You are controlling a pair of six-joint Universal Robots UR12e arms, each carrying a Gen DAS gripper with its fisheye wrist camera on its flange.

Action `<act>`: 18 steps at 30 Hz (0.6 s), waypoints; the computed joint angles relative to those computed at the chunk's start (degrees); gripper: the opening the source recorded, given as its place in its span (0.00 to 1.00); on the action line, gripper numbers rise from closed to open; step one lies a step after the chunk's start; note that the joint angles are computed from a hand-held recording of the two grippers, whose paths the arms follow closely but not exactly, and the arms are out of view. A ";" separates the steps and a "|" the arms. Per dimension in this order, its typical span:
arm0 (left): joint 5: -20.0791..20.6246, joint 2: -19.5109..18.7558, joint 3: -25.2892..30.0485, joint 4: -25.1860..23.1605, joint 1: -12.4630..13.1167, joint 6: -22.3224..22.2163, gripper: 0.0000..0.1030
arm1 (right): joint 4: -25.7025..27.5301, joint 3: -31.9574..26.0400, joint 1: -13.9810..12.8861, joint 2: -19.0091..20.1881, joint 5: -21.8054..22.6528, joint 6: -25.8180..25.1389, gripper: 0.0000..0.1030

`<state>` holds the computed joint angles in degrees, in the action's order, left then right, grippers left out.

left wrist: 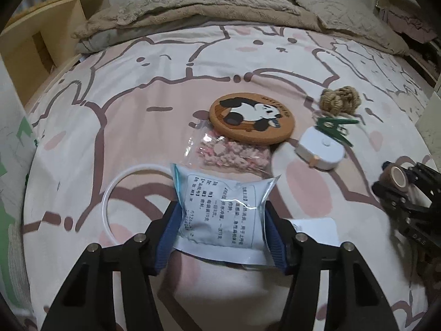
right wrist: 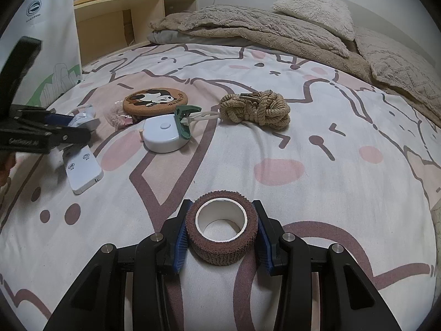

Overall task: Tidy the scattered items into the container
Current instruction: 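Close the left gripper on the white-and-blue medicine packet, then carry the medicine packet and bandage roll toward the white box with both grippers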

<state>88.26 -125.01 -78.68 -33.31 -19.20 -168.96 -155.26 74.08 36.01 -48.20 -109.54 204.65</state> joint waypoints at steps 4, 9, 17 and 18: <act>-0.04 1.45 -2.74 3.36 -0.60 -0.75 0.56 | -0.03 -0.01 0.00 0.00 0.07 0.05 0.42; 1.56 3.63 -6.13 8.25 -1.59 -3.93 0.56 | 0.14 -0.16 0.06 0.05 -0.21 -0.08 0.42; 2.57 7.47 -10.90 13.56 -3.13 -8.23 0.55 | 1.29 -0.63 0.57 0.12 -2.33 -0.73 0.42; 2.66 7.79 -11.25 13.89 -3.35 -8.30 0.55 | 1.81 -0.86 0.77 0.18 -3.07 -0.96 0.42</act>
